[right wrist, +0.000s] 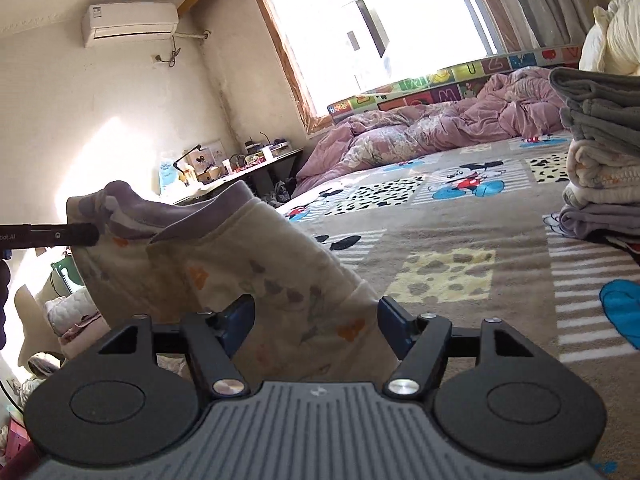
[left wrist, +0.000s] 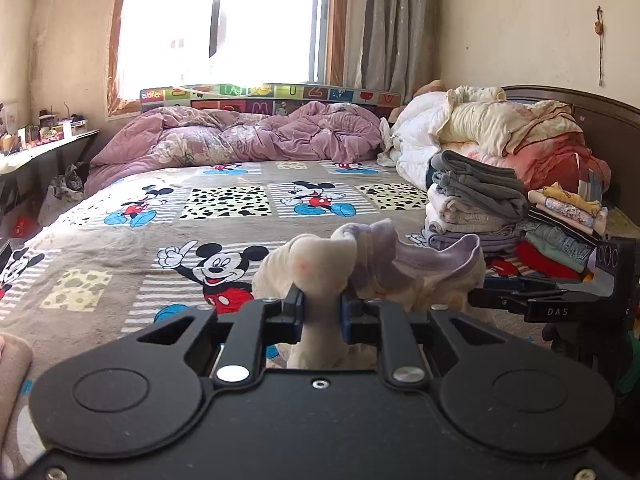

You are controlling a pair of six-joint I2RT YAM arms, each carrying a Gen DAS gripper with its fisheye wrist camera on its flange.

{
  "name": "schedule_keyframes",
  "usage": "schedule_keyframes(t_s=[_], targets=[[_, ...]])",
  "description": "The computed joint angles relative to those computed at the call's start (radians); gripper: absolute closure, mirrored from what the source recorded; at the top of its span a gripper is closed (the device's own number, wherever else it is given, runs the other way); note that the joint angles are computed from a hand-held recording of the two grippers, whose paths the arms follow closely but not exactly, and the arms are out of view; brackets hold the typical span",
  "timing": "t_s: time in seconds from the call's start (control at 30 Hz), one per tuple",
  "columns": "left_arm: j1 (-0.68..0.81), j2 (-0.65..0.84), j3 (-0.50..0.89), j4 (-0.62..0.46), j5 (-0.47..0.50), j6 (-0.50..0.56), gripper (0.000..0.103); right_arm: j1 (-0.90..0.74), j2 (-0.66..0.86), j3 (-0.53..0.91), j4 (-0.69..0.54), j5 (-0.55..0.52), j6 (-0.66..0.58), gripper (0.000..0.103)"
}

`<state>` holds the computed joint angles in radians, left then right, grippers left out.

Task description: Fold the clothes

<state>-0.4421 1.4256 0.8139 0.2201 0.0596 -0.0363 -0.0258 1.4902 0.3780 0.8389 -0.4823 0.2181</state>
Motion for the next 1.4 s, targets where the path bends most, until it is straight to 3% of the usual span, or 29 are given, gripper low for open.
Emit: schedule_keyframes(t_s=[0.03,0.1,0.17,0.2,0.23,0.3,0.4,0.5,0.77,1.03,1.1,1.17,1.23,1.33,1.4], targets=[[0.017,-0.038,-0.042,0.006,0.009,-0.010,0.087,0.013,-0.037,-0.006,-0.014,0.001,-0.027,0.021],[0.041,-0.087,-0.100,0.023,0.011,-0.032,0.087,0.036,-0.104,-0.008,-0.062,-0.011,-0.088,0.013],[0.078,-0.140,-0.164,0.044,0.039,-0.063,0.087,0.040,-0.150,0.018,-0.172,-0.086,-0.157,0.013],[0.095,-0.160,-0.189,0.052,0.051,-0.078,0.087,0.037,-0.171,0.033,-0.239,-0.144,-0.185,0.018],[0.108,-0.168,-0.201,0.057,0.061,-0.086,0.087,0.034,-0.192,0.050,-0.316,-0.207,-0.218,0.043],[0.135,-0.185,-0.224,0.066,0.083,-0.103,0.087,0.042,-0.238,0.084,-0.472,-0.236,-0.274,0.069],[0.153,-0.195,-0.227,0.077,0.098,-0.124,0.087,0.066,-0.320,0.101,-0.582,-0.200,-0.295,0.077],[0.163,-0.203,-0.185,0.090,0.124,-0.137,0.088,0.066,-0.385,0.141,-0.643,-0.186,-0.255,0.080],[0.188,-0.213,0.024,0.036,0.213,-0.119,0.088,-0.029,-0.472,0.350,-0.775,-0.278,-0.196,0.083],[0.217,-0.108,0.258,-0.112,0.296,-0.120,0.088,-0.119,-0.375,0.575,-0.866,-0.405,-0.165,0.083],[0.217,-0.029,0.331,-0.166,0.292,-0.110,0.088,-0.102,-0.282,0.665,-0.941,-0.379,-0.208,0.083],[0.187,0.077,0.414,-0.212,0.210,-0.059,0.088,-0.082,-0.199,0.739,-1.012,-0.322,-0.255,0.083],[0.150,0.191,0.499,-0.212,0.110,-0.018,0.088,-0.052,-0.116,0.784,-1.007,-0.225,-0.281,0.084],[0.113,0.287,0.461,0.129,0.018,-0.004,0.088,-0.009,-0.049,0.772,-0.830,-0.050,-0.231,0.085],[0.107,0.313,0.485,0.162,0.025,-0.049,0.088,0.012,-0.059,0.706,-0.669,0.042,-0.203,0.085]])
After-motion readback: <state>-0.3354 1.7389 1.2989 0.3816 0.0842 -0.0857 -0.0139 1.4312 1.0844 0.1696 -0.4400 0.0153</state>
